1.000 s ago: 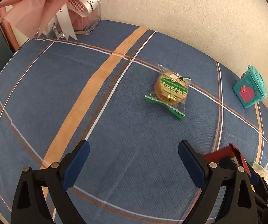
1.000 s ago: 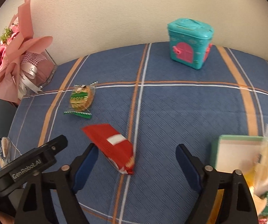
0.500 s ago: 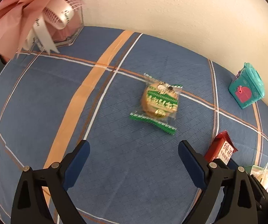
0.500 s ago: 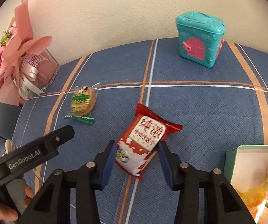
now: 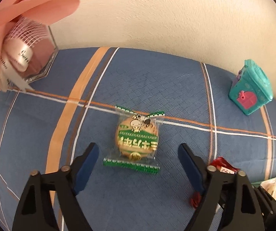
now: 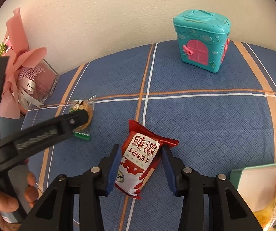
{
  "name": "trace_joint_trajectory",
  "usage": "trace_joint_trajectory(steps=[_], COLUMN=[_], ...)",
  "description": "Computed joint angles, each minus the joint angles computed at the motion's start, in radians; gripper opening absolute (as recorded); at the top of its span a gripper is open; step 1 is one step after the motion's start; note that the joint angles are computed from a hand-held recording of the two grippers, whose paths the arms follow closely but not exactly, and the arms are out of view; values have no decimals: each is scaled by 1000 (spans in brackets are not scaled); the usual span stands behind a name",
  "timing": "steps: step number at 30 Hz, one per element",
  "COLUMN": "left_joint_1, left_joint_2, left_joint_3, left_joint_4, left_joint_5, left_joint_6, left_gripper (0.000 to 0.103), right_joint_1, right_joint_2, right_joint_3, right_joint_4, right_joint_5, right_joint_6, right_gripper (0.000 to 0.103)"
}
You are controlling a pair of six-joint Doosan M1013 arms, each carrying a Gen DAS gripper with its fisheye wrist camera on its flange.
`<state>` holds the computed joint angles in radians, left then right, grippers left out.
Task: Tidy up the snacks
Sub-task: 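Grasp the green-wrapped cookie with the left tool while the right tool grasps the milk-biscuit packet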
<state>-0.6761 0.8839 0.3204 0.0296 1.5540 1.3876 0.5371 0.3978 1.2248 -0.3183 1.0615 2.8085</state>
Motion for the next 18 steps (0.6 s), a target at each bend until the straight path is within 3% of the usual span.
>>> trace_joint_trajectory(steps=[4,7,10,18], left_joint_1=[1,5,5,1], left_joint_2=[41,71,64,-1], left_joint_3=[-64,-111,-90,24], left_joint_4=[23,19,14,24], left_joint_5=[33,61,48,33], left_joint_6=[15,15,13,-45], left_gripper=[70,59,52,51], right_joint_1=[-7,-10,-12,-15], right_joint_2=[-2,-4,-5,-29], right_joint_3=[4,7,10,34], right_joint_4=[10,16,15,22], right_joint_5=[-9,-16,-19,-28], right_joint_6=[-10,-8,-3,14], right_gripper=[46,45,43,34])
